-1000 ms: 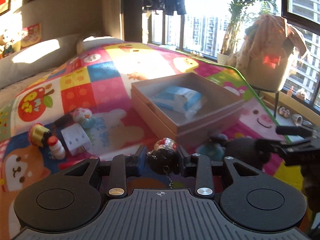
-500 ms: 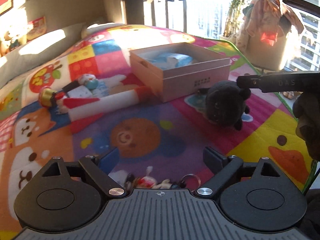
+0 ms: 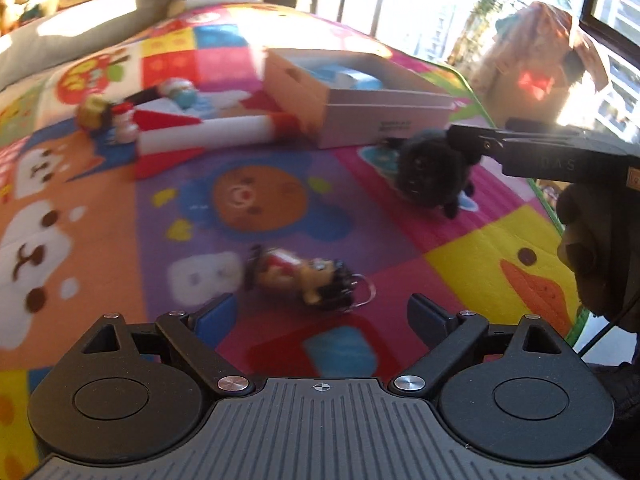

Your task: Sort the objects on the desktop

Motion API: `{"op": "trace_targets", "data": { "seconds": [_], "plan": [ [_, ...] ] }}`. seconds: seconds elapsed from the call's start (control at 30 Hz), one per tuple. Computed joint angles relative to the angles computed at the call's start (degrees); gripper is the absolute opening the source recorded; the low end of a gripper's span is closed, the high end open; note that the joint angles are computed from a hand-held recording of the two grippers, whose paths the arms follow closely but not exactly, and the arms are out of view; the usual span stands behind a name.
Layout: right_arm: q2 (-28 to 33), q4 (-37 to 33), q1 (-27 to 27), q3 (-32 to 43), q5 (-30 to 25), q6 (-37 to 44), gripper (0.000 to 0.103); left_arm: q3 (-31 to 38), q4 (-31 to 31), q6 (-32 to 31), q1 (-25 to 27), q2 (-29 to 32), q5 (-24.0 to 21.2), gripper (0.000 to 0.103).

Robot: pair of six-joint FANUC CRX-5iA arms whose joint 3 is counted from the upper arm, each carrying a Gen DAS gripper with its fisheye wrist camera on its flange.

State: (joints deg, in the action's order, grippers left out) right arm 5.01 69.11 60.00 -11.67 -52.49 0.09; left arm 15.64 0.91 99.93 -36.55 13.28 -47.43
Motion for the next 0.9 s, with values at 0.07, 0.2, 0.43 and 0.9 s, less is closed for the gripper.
{"op": "trace_targets", "data": {
  "seconds": [0.07,0.2,0.43,0.9],
  "plan": [
    [0.1,0.5,0.4,0.0,-1.7,0.5,0.103,0.4,3.5,-3.5,0.1,1.6,2.2,0.096],
    [0.0,-1.2,0.8,-0.1,-4.1,0.7,0.103,4.1,3.3,-6.6,-0.2,5.7,5.9,0.096],
    [-0.8,-0.9,1.6,-1.6,-7.3,1.2,0.103,8.4,-2.1,-5.2,-0.2,6.9,1.5,0.097],
    [4.5,-9.1,-5.2,9.0,1.0,7.5,0.103,7.9,-8.3,0.6,-2.3,5.0,-2.4,0.1]
  ]
}}
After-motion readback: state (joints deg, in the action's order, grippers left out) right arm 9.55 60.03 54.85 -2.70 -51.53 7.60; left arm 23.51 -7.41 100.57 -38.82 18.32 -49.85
